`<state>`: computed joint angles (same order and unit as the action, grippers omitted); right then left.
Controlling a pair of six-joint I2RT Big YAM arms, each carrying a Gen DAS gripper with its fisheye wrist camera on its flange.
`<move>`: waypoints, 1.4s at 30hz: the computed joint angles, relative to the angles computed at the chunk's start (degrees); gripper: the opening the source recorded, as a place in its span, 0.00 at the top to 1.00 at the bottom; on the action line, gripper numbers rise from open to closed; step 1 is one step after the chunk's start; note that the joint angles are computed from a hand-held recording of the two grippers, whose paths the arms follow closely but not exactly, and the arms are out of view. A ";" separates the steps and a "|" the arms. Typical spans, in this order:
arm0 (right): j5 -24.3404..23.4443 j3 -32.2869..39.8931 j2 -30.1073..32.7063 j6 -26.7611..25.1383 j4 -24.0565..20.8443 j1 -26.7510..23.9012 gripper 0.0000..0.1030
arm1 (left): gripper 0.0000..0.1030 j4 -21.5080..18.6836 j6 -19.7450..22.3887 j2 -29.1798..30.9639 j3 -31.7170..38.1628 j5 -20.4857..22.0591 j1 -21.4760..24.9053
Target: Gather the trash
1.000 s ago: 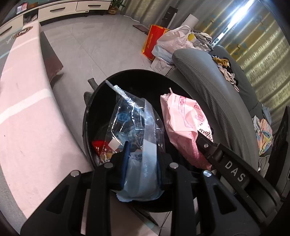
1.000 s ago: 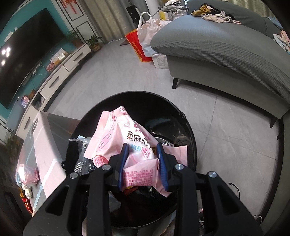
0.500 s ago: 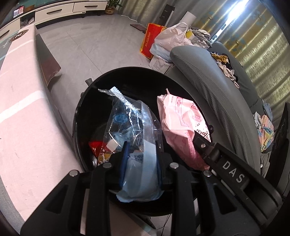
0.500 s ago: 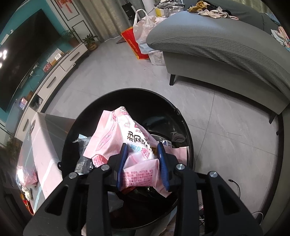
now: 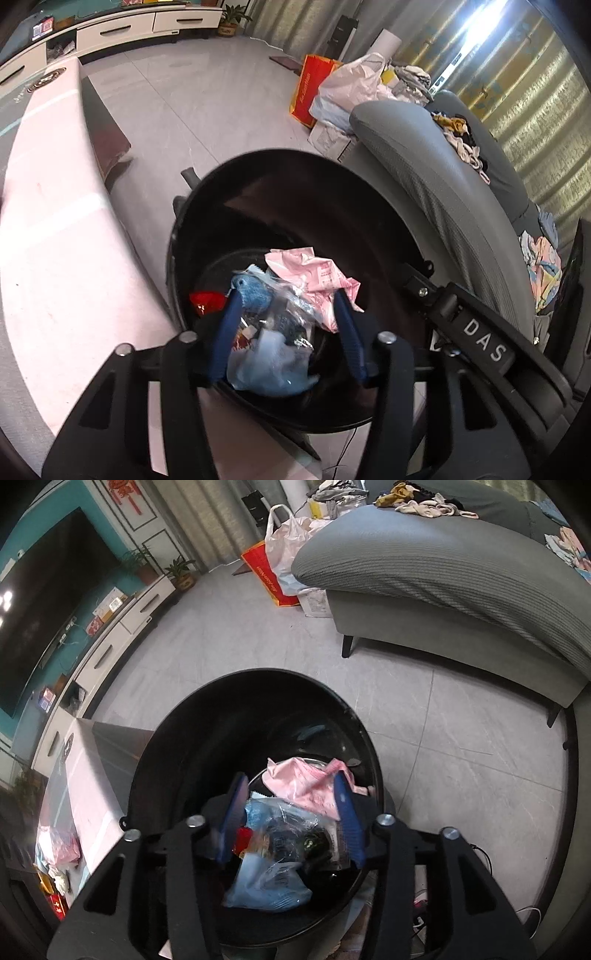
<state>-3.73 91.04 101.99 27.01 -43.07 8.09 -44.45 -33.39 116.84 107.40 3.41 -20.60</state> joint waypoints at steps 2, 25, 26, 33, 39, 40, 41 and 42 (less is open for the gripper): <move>-0.52 -0.80 -0.66 0.85 1.01 -0.27 0.41 | 0.35 0.63 0.10 -0.82 -0.85 -0.89 -0.05; 7.48 -7.19 -10.11 0.57 8.83 0.68 0.03 | 0.03 8.87 2.51 -19.56 -17.84 -13.77 -0.35; 7.64 -7.44 -10.54 0.18 9.10 0.80 0.03 | 0.03 9.08 2.40 -19.97 -18.16 -13.71 -0.40; 10.00 -8.91 -13.08 -1.51 10.36 1.40 0.03 | 0.03 10.49 2.46 -23.37 -20.70 -14.12 -0.82; 10.14 -9.32 -13.69 -1.64 10.44 1.42 0.03 | 0.03 9.98 2.16 -24.25 -21.07 -13.92 -0.99; 10.22 -9.38 -13.74 -1.79 10.41 1.49 0.03 | 0.03 9.63 2.21 -24.27 -20.96 -14.06 -1.09; 10.27 -9.25 -13.68 -2.00 10.26 1.51 0.03 | 0.03 9.40 2.24 -24.35 -20.95 -14.28 -1.17; 10.39 -9.19 -13.66 -2.20 10.16 1.56 0.03 | 0.03 9.06 2.23 -24.39 -20.86 -14.61 -1.27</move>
<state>6.66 81.85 88.33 24.82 -32.91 9.65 -35.39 -31.15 92.45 86.53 -11.20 -21.87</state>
